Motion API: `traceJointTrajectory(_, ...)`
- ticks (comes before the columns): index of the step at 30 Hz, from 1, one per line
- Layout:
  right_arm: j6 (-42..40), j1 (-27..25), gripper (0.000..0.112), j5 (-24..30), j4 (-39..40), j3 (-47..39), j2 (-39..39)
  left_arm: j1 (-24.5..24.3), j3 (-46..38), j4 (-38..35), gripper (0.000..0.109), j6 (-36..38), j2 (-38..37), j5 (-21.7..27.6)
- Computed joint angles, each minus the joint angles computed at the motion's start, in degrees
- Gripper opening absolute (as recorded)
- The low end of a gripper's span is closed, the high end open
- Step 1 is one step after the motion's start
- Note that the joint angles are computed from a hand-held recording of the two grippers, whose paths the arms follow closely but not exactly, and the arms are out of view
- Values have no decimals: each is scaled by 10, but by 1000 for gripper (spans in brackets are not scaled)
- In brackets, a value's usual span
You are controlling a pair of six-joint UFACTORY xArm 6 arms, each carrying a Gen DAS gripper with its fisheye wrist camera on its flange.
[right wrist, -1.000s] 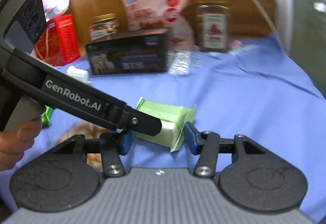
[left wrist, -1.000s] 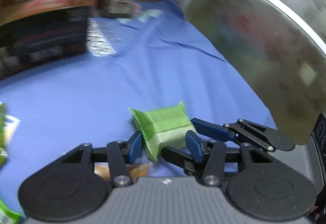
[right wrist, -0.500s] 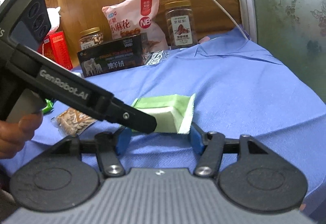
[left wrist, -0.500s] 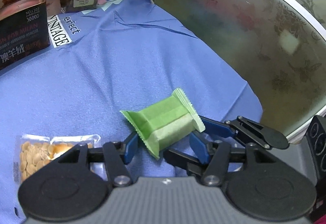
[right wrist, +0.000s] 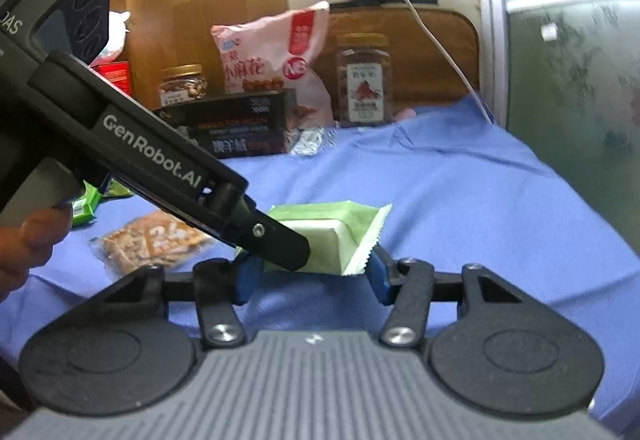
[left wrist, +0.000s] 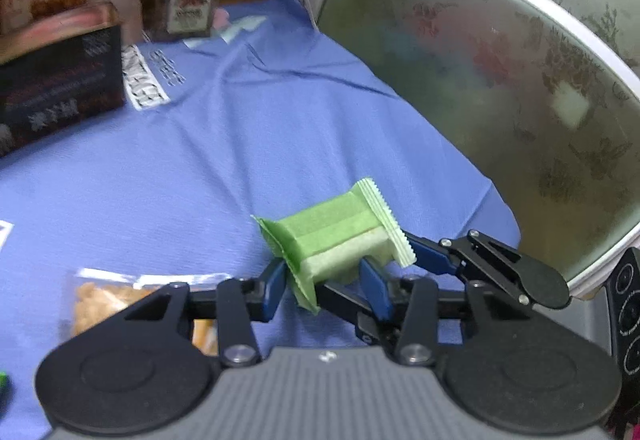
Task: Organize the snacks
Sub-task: 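Carry the green pastry into the tin box and open the left gripper, then lower the left gripper onto the clear bag of seeds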
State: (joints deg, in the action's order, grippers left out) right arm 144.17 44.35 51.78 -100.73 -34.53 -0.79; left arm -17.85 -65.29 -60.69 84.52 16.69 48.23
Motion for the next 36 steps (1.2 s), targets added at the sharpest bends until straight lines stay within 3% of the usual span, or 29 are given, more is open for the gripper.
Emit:
traceJointTrajectory(8,-66,-44,57,-64,-60,-84,42,50,-36,-18,41,-3,8,8)
traceJointTrajectory(14,-74,-114,57,-130,-159,-192,101,72,-137,-50,42,-40,56,-3)
traceJointTrajectory(19,-50,-173,57,-191,-218,-305,170,64,-274,-46,42,-101,142,-34)
traceJointTrajectory(22,-66,-204,57,-222,-217,-378,219,55,-377,-26,42,-171,214,-44)
traceJointTrajectory(27,-186,-213,64,-186,-131,-450,286,38,-506,27,43,-278,309,-65)
traceJointTrajectory(33,-119,-196,67,-152,-150,-364,228,56,-448,-32,42,-212,266,-56)
traceJointTrajectory(36,-66,-183,66,-153,-157,-305,184,70,-374,-49,42,-172,213,-42)
